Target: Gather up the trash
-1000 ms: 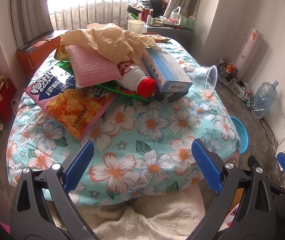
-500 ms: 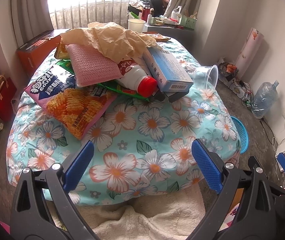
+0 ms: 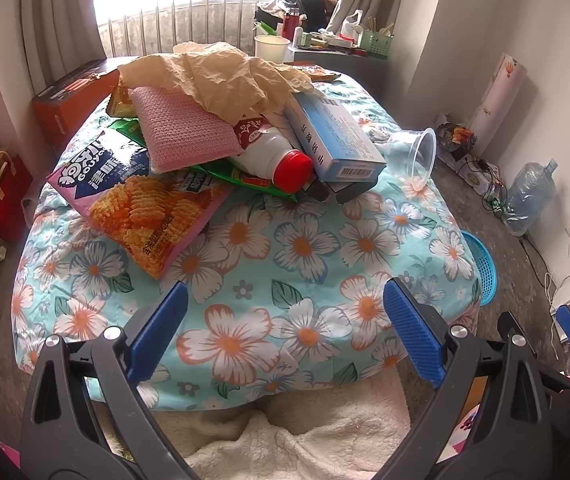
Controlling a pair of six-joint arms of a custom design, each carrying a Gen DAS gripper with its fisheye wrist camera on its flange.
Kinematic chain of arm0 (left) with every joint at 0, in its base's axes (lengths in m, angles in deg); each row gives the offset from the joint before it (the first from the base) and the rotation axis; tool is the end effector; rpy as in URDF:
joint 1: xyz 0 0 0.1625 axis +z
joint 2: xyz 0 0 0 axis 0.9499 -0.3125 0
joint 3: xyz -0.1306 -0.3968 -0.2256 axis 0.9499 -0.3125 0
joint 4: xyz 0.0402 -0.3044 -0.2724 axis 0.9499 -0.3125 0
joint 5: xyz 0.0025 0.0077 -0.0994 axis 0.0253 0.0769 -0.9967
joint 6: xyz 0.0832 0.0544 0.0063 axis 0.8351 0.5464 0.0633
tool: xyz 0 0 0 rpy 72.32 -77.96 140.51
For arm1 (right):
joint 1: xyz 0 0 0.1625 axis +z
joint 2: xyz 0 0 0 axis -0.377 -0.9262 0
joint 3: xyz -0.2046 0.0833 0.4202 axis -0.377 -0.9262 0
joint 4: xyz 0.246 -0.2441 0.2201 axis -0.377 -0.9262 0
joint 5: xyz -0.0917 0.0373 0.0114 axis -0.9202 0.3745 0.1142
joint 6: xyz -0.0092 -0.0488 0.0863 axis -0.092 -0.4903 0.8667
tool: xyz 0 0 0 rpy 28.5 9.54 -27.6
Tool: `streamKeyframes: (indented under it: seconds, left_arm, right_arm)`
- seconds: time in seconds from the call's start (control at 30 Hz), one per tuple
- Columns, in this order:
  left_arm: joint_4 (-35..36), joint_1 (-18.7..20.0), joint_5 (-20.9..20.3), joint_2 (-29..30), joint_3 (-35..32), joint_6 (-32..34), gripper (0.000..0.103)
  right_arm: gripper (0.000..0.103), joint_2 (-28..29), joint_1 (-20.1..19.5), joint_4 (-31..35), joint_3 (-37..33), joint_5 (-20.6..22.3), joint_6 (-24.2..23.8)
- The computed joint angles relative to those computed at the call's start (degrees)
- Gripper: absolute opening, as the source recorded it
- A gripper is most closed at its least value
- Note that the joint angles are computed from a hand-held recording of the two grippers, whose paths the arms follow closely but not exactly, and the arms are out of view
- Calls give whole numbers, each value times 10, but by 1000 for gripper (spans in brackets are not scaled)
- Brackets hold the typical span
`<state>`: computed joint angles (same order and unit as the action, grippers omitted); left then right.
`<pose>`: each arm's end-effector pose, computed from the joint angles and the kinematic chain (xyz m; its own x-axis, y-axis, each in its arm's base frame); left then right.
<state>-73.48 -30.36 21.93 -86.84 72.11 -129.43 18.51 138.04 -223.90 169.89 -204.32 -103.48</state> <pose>-0.3633 -0.6139 0.3140 -0.7510 -0.2741 -0.6007 0.2354 0.7389 -0.6314 0.3714 -0.6432 0.2493 -0.6156 -0.0120 0.7880 -0.5642 0.7049 -0.4300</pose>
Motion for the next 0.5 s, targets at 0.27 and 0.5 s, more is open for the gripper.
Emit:
streamKeyframes:
  seconds: [0.27,0.5]
  left_arm:
    - [0,0,-1,0,-1,0,94]
    - [-1,1,-1,-1,1,1,94]
  right_arm:
    - [97,0,0,1,0,-1,0]
    - [97,1,0,-1,1,-1,-2]
